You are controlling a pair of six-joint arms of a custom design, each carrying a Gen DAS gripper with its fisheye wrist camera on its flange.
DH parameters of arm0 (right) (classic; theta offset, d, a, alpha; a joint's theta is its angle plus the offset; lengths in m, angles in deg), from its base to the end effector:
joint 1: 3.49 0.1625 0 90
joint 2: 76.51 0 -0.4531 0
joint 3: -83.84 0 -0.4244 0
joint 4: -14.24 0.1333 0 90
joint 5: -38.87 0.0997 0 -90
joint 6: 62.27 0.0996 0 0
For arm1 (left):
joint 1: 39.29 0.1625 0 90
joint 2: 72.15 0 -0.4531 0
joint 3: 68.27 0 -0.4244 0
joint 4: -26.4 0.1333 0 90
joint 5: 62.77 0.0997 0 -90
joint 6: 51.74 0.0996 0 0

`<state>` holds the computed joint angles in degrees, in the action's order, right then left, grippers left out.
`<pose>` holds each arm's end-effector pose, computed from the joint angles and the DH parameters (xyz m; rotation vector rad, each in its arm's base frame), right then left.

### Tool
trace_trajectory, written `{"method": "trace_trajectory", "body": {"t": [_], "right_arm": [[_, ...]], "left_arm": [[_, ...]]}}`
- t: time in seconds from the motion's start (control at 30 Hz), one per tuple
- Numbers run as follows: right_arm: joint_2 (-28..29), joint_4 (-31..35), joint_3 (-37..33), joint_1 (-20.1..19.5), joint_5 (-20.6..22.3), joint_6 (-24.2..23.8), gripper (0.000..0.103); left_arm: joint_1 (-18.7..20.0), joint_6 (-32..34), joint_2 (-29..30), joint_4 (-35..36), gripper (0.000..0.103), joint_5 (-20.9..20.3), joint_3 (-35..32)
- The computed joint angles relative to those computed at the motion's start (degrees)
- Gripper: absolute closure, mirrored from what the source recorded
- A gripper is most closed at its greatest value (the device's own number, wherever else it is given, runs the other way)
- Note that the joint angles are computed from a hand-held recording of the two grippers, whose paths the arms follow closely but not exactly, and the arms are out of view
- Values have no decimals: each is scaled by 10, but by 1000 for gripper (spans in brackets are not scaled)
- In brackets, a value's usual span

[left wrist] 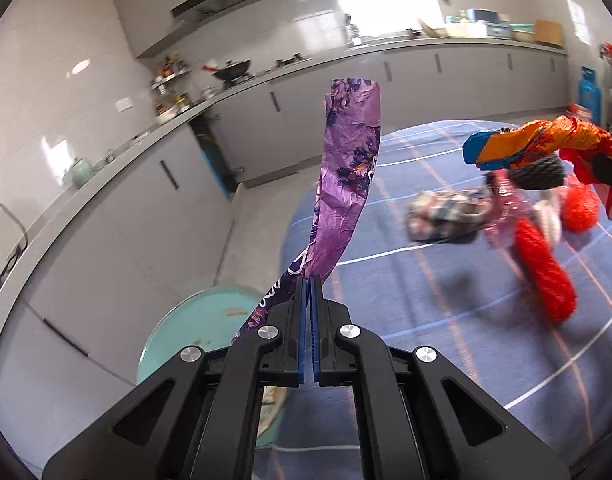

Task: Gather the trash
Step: 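Carry both items over the teal bin and open both grippers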

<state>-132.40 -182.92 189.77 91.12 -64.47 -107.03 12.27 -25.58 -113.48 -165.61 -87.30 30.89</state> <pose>0.1632 -0.6512 0.2435 0.8507 -2.2112 1.1139 -0.2390 -0.6613 0.1423 0.6009 1.8855 -0.9044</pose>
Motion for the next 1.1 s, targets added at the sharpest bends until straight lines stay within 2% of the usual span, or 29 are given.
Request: {"method": "trace_trajectory", "body": {"t": [0.57,1.1], "right_arm": [[84,65,-68,47,-7,-8,85],[145,106,-124,79,-3,-24,85]], "left_arm": [[43,-39,-53,14,101,77,30],[74,-31,-72,-7,101,116,33]]}}
